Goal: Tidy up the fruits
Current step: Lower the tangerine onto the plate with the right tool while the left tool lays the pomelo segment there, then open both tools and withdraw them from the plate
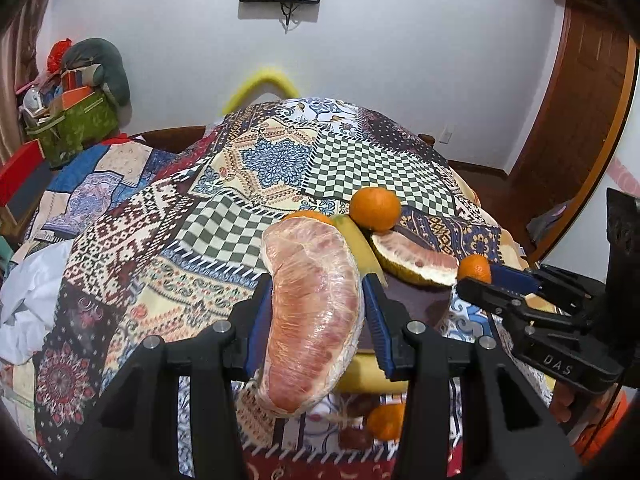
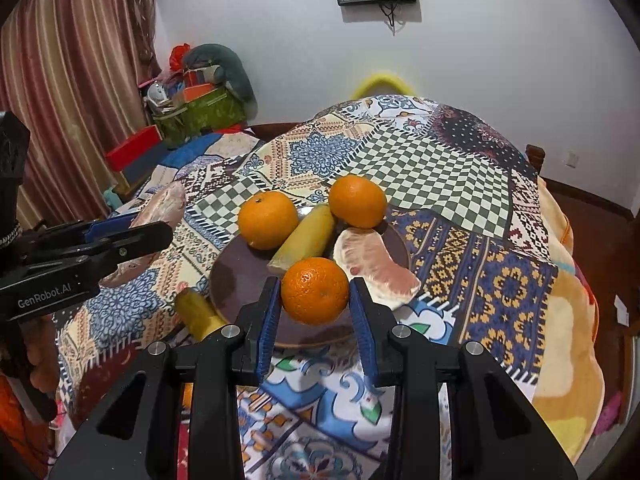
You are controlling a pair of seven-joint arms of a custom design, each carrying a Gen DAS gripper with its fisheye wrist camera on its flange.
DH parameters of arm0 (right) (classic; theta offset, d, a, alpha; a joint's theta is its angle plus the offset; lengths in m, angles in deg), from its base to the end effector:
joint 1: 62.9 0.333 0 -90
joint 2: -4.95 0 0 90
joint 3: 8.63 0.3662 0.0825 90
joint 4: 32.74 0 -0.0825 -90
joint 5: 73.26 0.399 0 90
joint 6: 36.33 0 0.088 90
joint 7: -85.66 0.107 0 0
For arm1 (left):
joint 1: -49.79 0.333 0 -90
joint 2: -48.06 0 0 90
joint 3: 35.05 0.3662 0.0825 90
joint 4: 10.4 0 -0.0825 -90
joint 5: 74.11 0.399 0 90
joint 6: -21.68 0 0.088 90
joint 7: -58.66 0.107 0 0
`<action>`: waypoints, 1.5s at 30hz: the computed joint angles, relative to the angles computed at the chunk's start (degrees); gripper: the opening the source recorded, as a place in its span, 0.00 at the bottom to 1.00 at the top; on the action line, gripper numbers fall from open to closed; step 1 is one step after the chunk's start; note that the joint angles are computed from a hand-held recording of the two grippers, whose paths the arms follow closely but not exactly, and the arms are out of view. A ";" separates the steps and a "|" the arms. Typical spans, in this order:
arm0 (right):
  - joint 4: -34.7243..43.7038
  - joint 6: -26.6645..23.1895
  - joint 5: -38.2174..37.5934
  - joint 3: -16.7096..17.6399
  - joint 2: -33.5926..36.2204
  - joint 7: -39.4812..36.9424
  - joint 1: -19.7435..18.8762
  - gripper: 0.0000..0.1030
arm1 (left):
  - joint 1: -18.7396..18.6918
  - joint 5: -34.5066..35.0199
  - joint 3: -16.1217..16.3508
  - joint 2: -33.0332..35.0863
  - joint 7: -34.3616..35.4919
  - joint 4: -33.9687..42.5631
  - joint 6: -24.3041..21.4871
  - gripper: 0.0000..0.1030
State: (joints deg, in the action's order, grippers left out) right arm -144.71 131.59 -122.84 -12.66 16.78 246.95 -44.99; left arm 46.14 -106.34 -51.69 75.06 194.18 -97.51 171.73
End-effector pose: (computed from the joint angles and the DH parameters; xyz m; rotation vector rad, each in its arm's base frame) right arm 0.6267 0.2081 0.4866 -1.4959 1.8516 -0.6682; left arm 0.7386 -0.2111 0.5060 -1.1743 2.4326 -1.1162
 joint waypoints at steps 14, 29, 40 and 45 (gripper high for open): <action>3.27 1.18 7.78 -0.32 4.28 -9.01 -0.33 0.31 | -3.58 6.66 1.14 8.19 -6.22 10.52 -2.66 0.42; 3.87 1.08 17.59 0.83 6.39 -18.72 -0.84 0.31 | -4.79 11.27 1.53 12.90 -10.49 17.03 -7.18 0.42; 3.94 0.07 20.53 0.97 6.05 -21.56 -0.74 0.34 | -3.63 9.58 0.48 10.58 -8.39 14.08 -5.55 0.43; 3.29 0.10 17.11 -1.29 4.77 -17.96 1.23 0.41 | -2.65 8.04 0.10 8.52 -7.69 11.80 -4.81 0.43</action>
State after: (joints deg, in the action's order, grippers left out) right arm -141.42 131.69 -105.73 -13.95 21.55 228.99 -43.76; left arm 43.49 -98.29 -51.58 83.57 186.49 -85.72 166.93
